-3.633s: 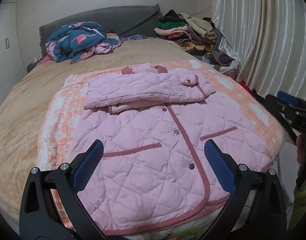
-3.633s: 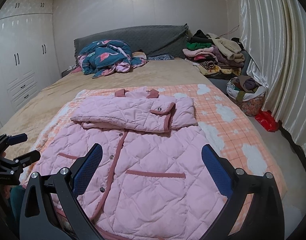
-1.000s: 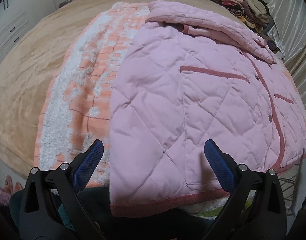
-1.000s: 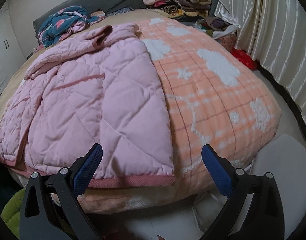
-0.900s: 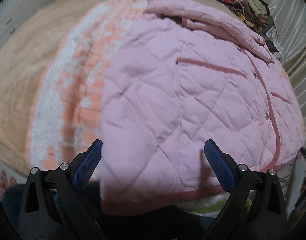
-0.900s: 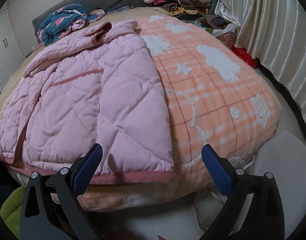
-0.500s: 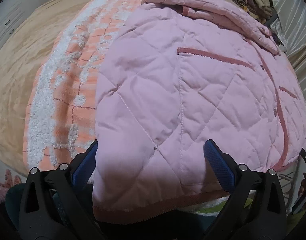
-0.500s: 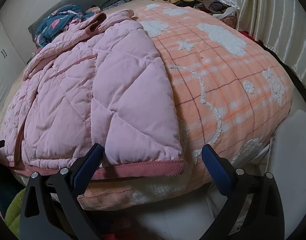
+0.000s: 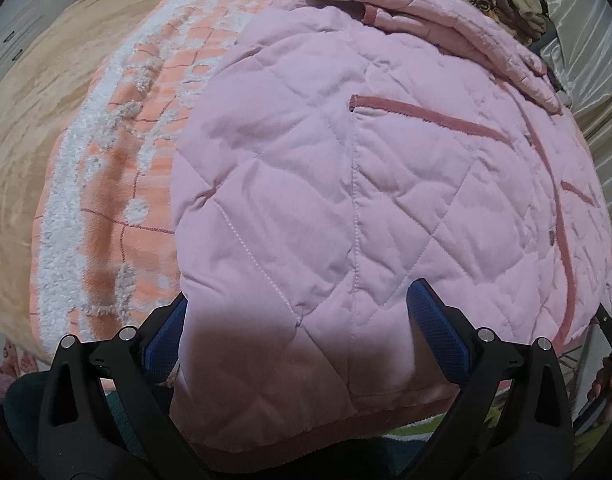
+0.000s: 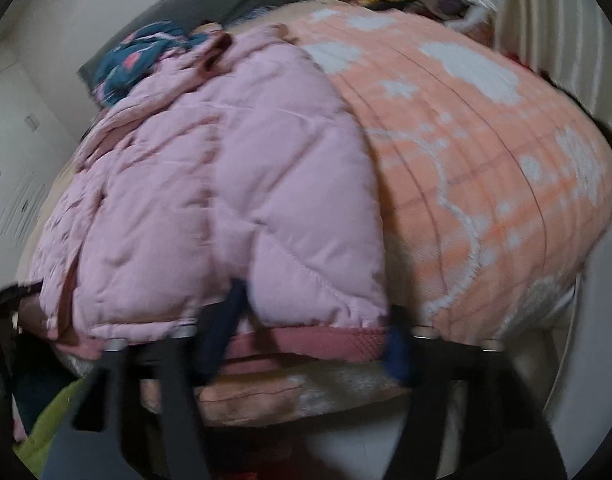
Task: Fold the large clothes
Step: 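Close the left tool on one hem corner while the right tool grasps the other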
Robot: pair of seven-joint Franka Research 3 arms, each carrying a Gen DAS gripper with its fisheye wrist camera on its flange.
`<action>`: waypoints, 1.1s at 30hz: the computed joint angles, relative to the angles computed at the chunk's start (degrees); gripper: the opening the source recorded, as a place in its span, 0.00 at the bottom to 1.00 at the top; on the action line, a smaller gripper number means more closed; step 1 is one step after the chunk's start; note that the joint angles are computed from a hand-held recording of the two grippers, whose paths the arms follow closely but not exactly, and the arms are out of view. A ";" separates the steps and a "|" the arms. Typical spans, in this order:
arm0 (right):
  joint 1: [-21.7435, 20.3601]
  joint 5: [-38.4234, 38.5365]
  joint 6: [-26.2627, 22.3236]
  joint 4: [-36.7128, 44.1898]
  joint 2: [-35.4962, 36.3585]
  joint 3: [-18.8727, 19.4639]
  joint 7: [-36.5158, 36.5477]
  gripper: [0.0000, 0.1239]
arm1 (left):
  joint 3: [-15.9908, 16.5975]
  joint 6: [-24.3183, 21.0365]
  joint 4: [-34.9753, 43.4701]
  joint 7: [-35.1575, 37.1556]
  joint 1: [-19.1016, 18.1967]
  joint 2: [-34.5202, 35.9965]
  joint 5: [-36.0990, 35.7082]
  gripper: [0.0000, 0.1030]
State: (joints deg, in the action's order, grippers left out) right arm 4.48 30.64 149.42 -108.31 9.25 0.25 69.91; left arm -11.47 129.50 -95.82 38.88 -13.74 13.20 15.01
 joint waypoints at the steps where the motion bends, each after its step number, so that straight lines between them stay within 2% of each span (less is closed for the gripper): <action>1: -0.64 3.29 -0.05 0.05 -0.53 0.86 -3.71 0.16 | 0.03 1.00 -0.26 0.06 0.12 -0.04 -0.07 0.80; 2: -0.69 5.12 0.81 -0.07 -1.14 1.20 -5.66 0.13 | 0.12 2.01 -0.97 -0.42 0.04 -0.51 0.38 0.70; 3: -0.55 5.96 1.33 -0.07 -1.55 1.27 -6.65 0.13 | 0.18 3.01 -1.71 -0.83 0.00 -1.01 0.79 0.64; 5: -0.59 10.12 2.64 0.35 -2.44 1.69 -10.29 0.11 | 0.47 4.01 -2.82 -2.56 -0.33 -2.06 2.69 0.33; 7: -0.82 15.37 3.06 1.35 -2.84 1.95 -14.39 0.11 | 0.61 5.39 -4.10 -3.65 -0.43 -3.31 4.58 0.15; 10: -1.23 21.63 1.80 5.24 -1.65 1.84 -18.06 0.11 | 0.44 8.08 -5.05 -3.87 -0.18 -4.52 5.67 0.13; 13: -1.37 22.71 0.43 8.33 -0.30 1.63 -17.69 0.11 | 0.26 9.99 -4.87 -3.53 -0.35 -5.34 7.73 0.10; 21: -0.15 13.17 -0.17 7.32 0.29 0.77 -8.07 0.20 | -0.07 12.42 -2.28 -2.46 -0.97 -5.37 10.15 0.09; 26: -0.42 11.01 -1.15 4.48 -0.37 0.54 -5.44 0.40 | -0.11 13.65 -3.17 -3.35 -1.12 -5.84 10.21 0.09; 28: -0.44 9.91 -1.73 2.98 -0.58 0.35 -4.34 0.45 | -0.19 13.38 -3.21 -3.31 -1.23 -6.02 10.46 0.09; 31: -0.72 11.88 -2.24 0.82 -0.94 0.65 -4.70 0.54 | -0.18 13.50 -3.16 -3.42 -1.18 -6.10 10.43 0.09; 33: -0.88 15.63 -1.36 -1.32 -1.66 1.32 -8.39 0.57 | -0.18 13.53 -3.04 -3.75 -1.32 -6.20 11.08 0.09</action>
State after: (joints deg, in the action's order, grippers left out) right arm 3.60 46.27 148.06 -109.63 7.59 1.58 61.52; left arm -11.64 143.03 -98.86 35.13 -15.06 7.00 26.09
